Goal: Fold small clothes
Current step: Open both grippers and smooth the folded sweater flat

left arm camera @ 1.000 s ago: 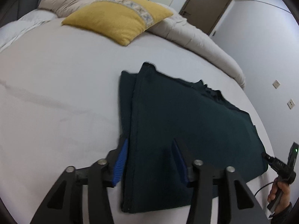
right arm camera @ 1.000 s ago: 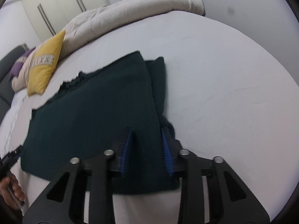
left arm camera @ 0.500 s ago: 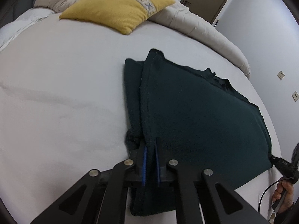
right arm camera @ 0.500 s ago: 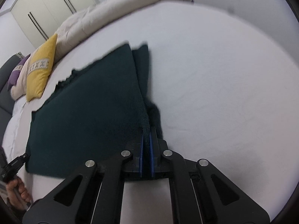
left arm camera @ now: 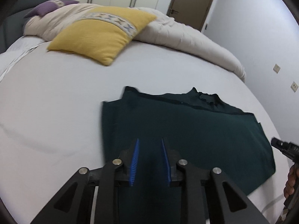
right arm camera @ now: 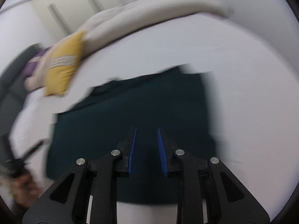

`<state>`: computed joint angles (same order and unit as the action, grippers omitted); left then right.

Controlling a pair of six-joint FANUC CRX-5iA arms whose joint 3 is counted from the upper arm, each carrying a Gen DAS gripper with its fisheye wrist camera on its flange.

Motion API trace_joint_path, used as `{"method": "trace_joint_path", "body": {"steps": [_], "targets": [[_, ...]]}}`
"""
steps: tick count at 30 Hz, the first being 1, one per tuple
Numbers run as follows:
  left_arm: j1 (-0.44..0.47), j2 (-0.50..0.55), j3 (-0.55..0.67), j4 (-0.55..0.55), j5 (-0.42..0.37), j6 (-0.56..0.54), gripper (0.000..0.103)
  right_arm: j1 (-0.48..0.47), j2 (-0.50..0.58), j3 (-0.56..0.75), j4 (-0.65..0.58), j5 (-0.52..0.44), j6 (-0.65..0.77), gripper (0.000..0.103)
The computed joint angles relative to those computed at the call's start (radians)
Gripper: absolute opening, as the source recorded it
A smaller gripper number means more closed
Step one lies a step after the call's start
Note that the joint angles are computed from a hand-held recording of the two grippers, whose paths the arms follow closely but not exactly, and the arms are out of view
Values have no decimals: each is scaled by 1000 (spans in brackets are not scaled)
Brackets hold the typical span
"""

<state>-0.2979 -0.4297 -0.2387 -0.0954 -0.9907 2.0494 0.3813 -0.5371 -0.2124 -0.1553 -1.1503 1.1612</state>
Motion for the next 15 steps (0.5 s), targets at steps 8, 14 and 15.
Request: {"method": "trace_joint_path", "body": {"steps": [8,14,15], "targets": [[-65,186,114,-154,-56,40,33,-64,281,118,-248,74,183,17],[-53,154,68,-145,-10,13,33,-403,257,73,-552,109,305,9],[-49,156,68,-142,-9,8,33,-444,249,69,-556,109,291,10]]}}
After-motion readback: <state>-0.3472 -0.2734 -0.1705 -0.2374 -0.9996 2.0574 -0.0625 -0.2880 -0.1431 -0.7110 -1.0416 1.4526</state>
